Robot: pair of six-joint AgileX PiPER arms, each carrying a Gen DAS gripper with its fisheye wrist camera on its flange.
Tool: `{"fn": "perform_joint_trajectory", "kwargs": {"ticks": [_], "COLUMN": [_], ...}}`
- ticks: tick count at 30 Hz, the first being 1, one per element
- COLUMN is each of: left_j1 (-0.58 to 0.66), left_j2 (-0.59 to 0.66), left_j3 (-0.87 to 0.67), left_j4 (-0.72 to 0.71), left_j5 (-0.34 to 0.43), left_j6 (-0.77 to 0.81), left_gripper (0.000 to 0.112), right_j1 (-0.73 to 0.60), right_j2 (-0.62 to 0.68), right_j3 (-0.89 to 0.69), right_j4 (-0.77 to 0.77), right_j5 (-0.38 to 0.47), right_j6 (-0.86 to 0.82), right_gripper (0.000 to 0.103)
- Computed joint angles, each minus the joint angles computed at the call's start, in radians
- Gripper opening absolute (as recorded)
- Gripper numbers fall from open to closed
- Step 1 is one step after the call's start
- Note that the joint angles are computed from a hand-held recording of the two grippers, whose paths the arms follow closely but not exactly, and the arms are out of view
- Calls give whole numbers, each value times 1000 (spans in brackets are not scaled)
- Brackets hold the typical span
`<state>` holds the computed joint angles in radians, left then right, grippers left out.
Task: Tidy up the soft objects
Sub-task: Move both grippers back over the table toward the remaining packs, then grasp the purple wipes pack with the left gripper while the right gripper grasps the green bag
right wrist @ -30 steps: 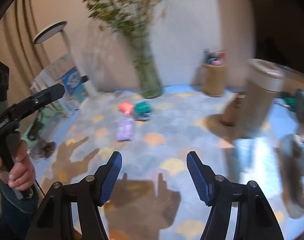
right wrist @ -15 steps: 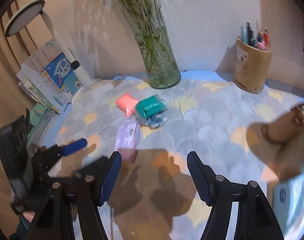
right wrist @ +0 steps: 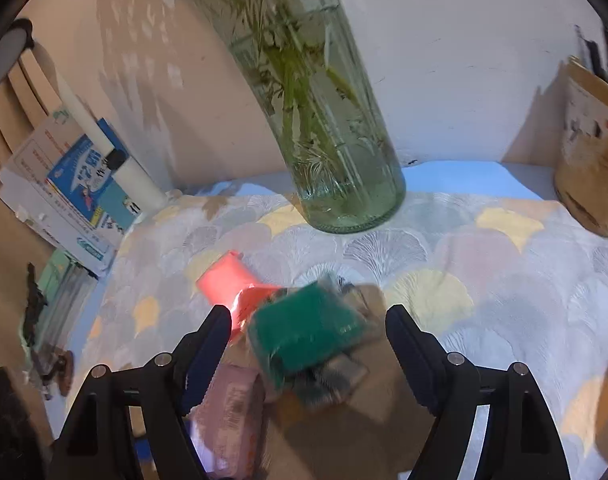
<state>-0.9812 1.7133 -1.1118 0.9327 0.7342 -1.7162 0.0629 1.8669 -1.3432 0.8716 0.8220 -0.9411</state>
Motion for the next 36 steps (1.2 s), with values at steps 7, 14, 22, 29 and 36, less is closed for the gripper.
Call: {"fn": "perform_joint_trajectory", "kwargs": {"ticks": [7,14,22,29,36], "left_j1": [6,60,59,54,116], "left_j2": [-13,-67,-69,-55,86], "left_j3": [17,99,99,63,-194], "left_j4": [11,2,-31,-45,-324], "left_j5": [-31,-219,-210,-158,-1], "left_j6": [-23,-24,-12,14,212], "left_gripper": [35,46,46,46,47], "right_j1": [49,75,-102,-290,-352], "right_j2": [-35,-105,-133,-273,-268], "right_j3": [79,192,193,329,363], "right_j4": [26,103,166,78,51], "right_j5": [-115,-220,-73,-12,-31], "right_j6": [-118,-285,-207,-194,-252], "right_gripper": [68,55,54,55,55]}}
